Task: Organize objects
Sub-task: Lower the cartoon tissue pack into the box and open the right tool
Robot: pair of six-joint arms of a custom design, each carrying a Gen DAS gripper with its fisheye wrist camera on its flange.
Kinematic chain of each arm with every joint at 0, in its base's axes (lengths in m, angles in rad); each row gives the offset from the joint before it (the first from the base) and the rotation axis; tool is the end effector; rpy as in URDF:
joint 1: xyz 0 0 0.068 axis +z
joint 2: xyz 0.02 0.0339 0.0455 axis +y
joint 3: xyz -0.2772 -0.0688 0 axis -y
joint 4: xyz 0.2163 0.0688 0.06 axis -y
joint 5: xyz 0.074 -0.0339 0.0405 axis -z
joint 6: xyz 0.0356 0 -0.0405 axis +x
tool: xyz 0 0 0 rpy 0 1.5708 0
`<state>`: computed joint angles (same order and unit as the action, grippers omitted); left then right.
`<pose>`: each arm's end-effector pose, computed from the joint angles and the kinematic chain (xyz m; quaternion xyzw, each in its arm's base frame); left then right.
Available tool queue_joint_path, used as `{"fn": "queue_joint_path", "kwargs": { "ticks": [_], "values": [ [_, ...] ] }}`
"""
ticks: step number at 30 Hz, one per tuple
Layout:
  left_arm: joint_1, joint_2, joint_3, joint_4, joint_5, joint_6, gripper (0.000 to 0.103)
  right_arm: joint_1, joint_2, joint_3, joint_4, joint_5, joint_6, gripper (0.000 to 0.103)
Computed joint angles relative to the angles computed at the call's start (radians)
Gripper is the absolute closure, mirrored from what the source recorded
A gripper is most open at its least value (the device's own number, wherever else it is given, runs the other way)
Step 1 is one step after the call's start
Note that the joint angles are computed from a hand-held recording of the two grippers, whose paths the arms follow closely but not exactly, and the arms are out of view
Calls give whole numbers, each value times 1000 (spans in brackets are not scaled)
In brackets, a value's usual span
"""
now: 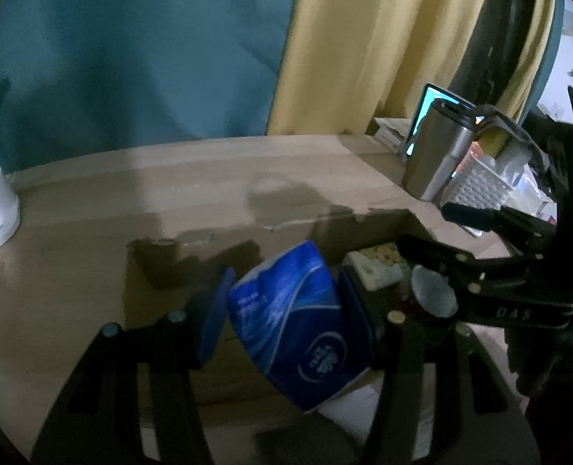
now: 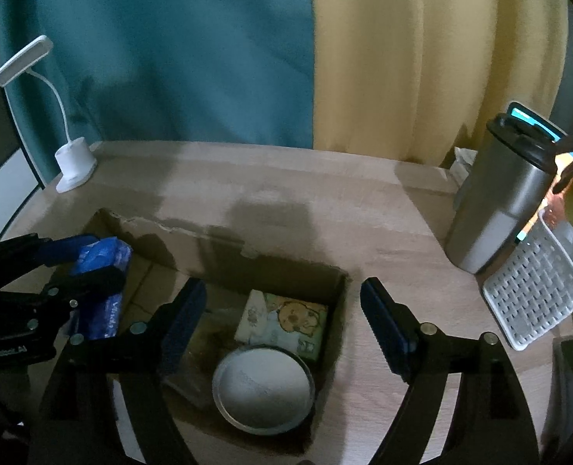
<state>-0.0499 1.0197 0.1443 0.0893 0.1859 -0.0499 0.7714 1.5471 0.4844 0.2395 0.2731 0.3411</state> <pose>0.1360 -0.0134 0.1449 0.0355 0.9200 -0.1046 0.3760 0.1821 0.1637 0.1514 -0.1483 0.9116 0.0834 0.3741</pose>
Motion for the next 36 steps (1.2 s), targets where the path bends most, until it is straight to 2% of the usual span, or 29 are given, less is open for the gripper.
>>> {"fn": "queue_joint_path", "kwargs": {
  "ticks": [6,14,24,36],
  "values": [
    [-168,12,30,1,-115,-89,46,-38,-58,-60,17,-18,-4,19],
    [-326,125,82,59,-227,-175,46,-128,-125,-140,61,-72,-39,19],
    [-430,240,152,99,-284,-216,46,-279,-161,-204,109,-173,-105,19],
    [-480,335,211,122,-304,-219,46,-340,-159,-224,135,-206,-122,19]
  ]
}}
